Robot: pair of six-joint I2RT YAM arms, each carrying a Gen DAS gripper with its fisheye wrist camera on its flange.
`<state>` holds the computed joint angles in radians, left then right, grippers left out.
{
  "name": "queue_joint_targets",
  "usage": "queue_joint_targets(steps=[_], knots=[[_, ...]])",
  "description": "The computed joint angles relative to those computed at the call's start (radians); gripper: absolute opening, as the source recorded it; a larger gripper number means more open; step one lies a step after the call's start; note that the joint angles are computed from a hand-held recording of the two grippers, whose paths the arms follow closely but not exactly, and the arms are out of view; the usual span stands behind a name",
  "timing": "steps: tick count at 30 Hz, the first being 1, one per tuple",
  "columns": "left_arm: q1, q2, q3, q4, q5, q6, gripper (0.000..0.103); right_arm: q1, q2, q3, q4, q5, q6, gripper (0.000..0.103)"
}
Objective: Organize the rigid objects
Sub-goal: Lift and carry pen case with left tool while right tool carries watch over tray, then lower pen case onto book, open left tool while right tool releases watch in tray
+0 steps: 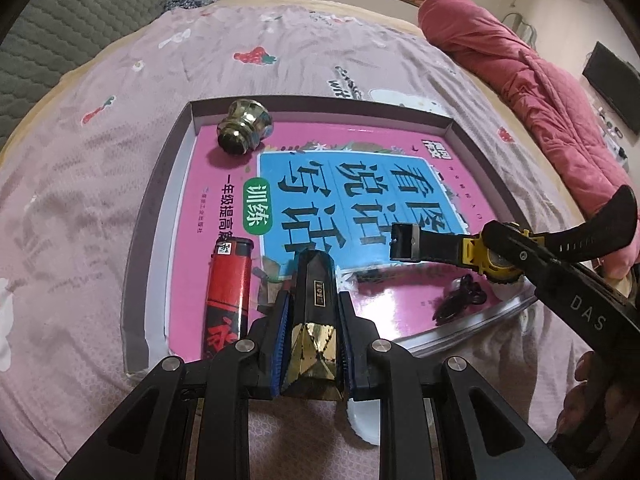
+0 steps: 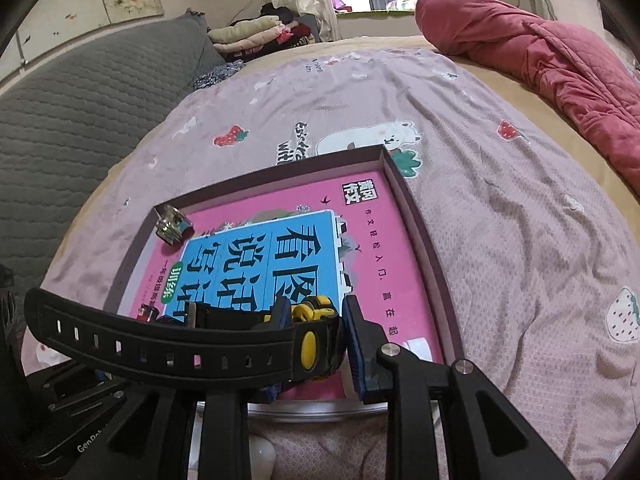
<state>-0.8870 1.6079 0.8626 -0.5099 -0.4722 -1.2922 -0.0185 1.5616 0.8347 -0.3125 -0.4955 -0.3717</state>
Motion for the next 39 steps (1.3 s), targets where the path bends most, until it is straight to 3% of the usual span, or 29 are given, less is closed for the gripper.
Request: queue_joint_targets(steps=[8, 23, 29, 39], knots=[[0.017, 0.002, -0.014, 0.025, -0.009, 0.015, 0.023, 0.019, 0.003, -0.037, 0.049, 0.031, -0.020, 0.027], [0.007, -0.037, -0.070, 0.078, -0.007, 0.014, 0.023, 0.015, -0.061, -0.084, 0.029, 0.043, -0.083, 0.031], [0.001, -0.040, -0.065, 0.064, -0.011, 0.005, 0.023, 0.001, -0.091, -0.098, 0.020, 0.035, -0.109, 0.039], [-0.024, -0.063, -0.058, 0.018, -0.032, -0.022, 0.026, -0.042, -0.129, -0.110, -0.004, 0.021, -0.144, 0.041]])
